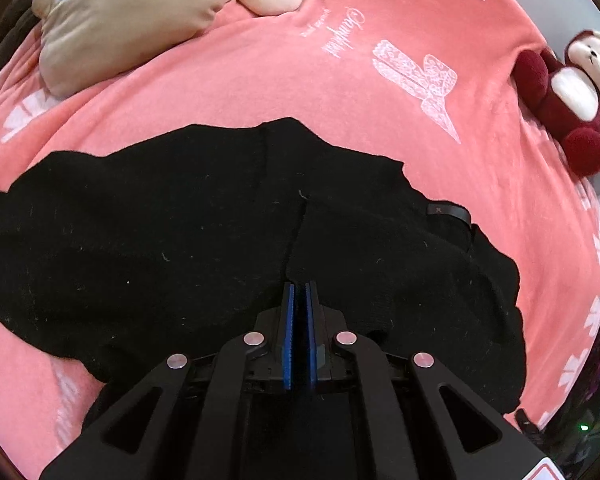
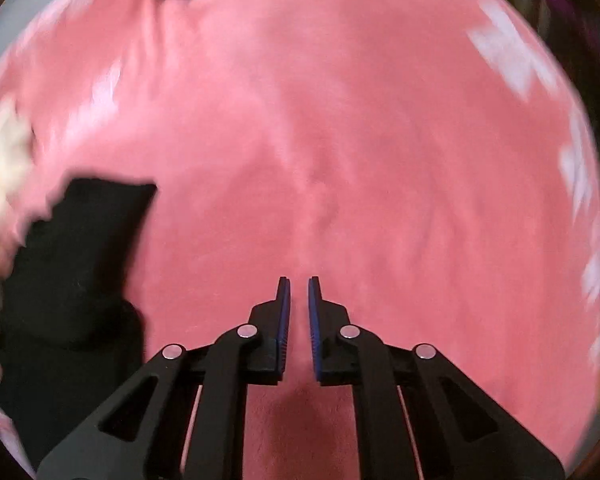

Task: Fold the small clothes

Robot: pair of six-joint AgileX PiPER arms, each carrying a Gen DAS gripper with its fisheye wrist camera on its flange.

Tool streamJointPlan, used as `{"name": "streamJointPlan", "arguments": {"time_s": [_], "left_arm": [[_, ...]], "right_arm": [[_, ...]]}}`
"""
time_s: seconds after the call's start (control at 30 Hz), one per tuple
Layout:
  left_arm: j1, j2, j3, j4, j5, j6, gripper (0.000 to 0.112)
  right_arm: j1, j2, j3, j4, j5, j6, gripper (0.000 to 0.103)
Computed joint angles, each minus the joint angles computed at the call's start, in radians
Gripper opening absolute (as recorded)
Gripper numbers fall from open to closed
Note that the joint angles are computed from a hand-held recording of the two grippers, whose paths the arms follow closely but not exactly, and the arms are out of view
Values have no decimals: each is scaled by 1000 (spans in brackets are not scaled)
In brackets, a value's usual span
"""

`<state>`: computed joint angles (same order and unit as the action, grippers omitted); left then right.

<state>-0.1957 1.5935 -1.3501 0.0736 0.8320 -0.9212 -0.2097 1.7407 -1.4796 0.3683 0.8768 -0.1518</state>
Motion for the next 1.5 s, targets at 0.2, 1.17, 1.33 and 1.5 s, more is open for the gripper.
{"name": "streamJointPlan", "arguments": {"time_s": [0.2,1.17,1.33,1.5], "left_arm": [[-27,0,-10,24,1,-25,31],[61,-70,65,-199,-13,220,54],[-6,21,-44,-37,73,189,20],[98,-99,67,-148,71,261,7]], "right_arm": [[292,-70,121,-125,-141,-161,50],[214,-22,-7,159,22,-318,15],[135,121,-121,95,51,-208,3],[148,-61,3,86,28,-264,20]]}}
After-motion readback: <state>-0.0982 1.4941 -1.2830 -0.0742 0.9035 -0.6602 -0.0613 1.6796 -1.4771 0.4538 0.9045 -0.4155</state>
